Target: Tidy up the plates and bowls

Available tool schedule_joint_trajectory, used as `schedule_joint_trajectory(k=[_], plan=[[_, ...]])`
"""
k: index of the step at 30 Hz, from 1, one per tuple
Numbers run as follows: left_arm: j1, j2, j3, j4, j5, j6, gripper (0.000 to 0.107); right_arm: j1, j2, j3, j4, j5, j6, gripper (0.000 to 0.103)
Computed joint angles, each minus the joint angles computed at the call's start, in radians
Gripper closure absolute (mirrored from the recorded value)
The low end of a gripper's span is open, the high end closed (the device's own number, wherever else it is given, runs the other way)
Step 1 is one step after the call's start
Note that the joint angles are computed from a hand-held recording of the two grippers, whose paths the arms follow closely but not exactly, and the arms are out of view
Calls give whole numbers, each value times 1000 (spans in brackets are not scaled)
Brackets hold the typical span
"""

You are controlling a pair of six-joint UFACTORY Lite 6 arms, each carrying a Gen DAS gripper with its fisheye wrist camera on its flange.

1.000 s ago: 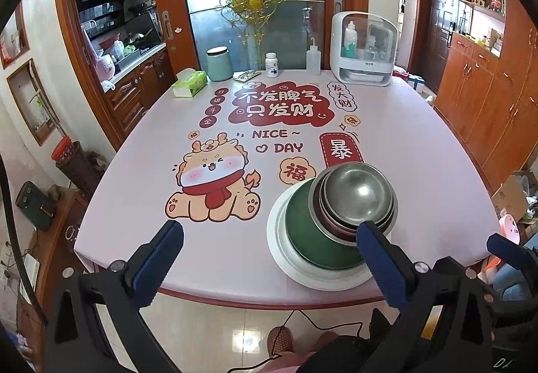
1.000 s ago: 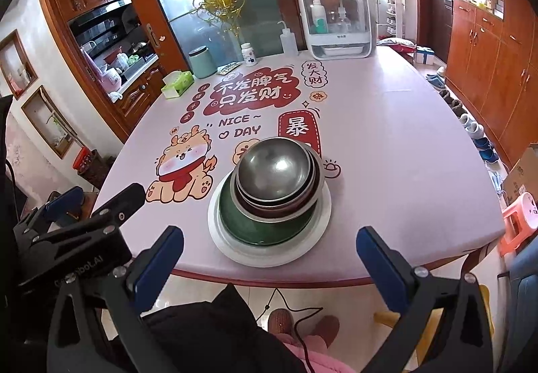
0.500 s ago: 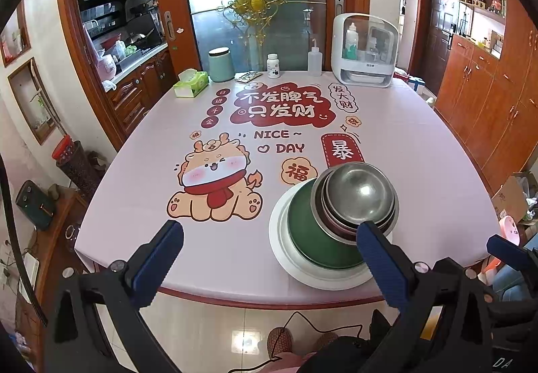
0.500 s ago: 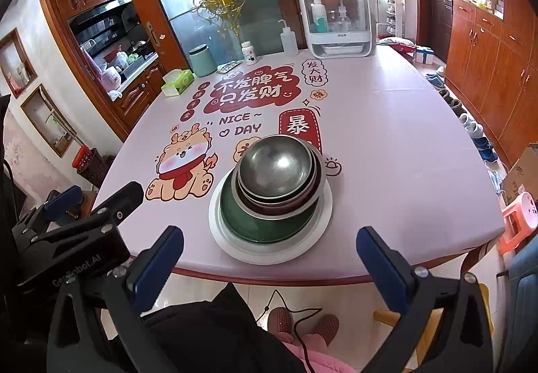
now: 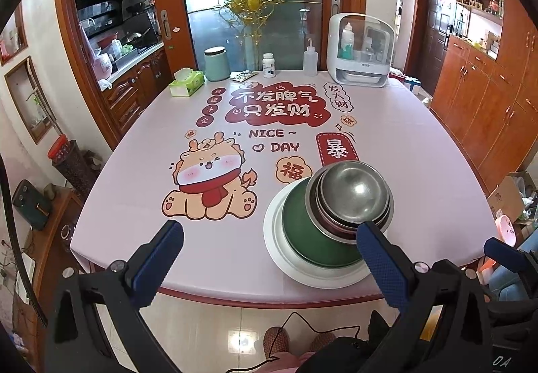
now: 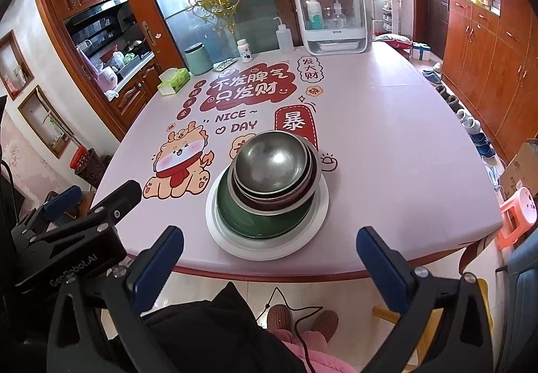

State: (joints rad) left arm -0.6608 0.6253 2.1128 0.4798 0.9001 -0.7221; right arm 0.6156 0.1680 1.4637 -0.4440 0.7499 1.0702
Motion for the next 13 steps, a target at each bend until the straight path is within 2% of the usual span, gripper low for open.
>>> schedule_joint_trajectory(k=[13], plan=[[0, 46, 50, -25, 15, 22, 5, -20, 12, 7, 35, -6, -26, 0]])
